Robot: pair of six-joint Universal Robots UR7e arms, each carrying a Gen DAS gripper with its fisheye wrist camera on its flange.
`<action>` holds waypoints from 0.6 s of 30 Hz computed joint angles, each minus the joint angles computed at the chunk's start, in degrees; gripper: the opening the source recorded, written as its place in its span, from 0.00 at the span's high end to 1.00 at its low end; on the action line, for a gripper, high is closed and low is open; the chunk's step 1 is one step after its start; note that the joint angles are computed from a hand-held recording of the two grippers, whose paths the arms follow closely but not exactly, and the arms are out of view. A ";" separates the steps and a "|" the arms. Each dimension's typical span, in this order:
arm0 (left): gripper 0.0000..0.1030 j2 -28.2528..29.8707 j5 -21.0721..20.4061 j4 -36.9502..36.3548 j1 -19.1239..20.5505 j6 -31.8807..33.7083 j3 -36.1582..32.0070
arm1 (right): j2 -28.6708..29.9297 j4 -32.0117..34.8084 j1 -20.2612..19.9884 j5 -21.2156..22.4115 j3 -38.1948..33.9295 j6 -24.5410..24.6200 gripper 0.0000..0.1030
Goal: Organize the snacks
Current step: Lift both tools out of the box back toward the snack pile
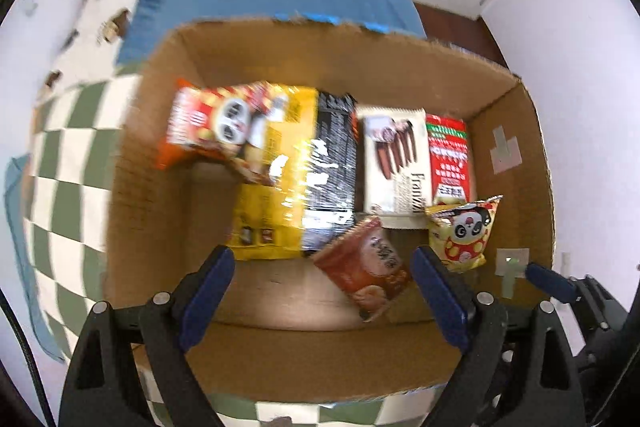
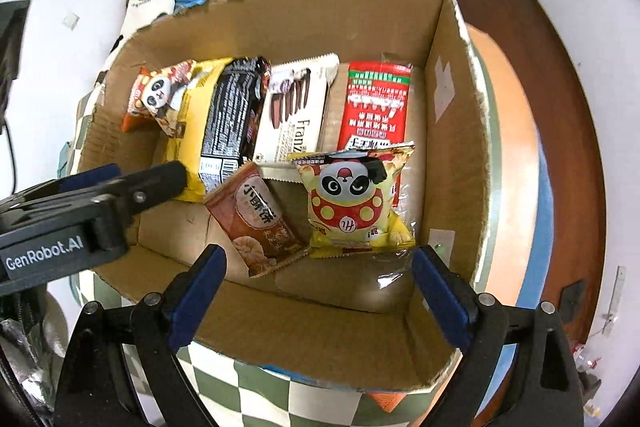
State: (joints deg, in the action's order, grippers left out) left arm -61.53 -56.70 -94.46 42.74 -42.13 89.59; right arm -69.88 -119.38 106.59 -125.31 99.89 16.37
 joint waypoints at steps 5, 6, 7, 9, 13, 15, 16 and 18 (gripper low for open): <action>0.12 -4.06 5.80 -1.32 -2.88 -0.54 4.20 | -1.70 -6.34 2.08 -2.46 3.51 -0.91 0.07; 0.12 -5.34 6.95 -1.07 -3.70 -0.84 5.13 | -2.10 -7.39 2.60 -3.13 4.18 -1.18 0.07; 0.12 -5.39 7.72 -2.13 -4.16 -0.96 6.09 | -2.57 -8.18 3.21 -3.83 4.75 -1.33 0.07; 0.12 -5.39 9.02 -3.75 -4.72 -0.96 7.43 | -3.29 -10.53 4.22 -4.86 6.00 -1.81 0.07; 0.12 -8.53 12.00 -5.65 -6.96 -1.00 11.34 | -5.03 -13.68 6.30 -6.48 8.02 -2.43 0.07; 0.12 -10.32 13.01 -6.18 -8.04 -1.46 13.19 | -5.94 -15.19 7.50 -7.05 8.92 -2.83 0.07; 0.12 -11.44 13.67 -5.92 -8.80 -1.90 14.11 | -6.47 -15.66 8.10 -7.15 9.24 -3.02 0.07; 0.12 -13.05 14.46 -5.75 -9.89 -2.56 15.46 | -7.13 -16.87 9.37 -8.01 9.87 -3.73 0.07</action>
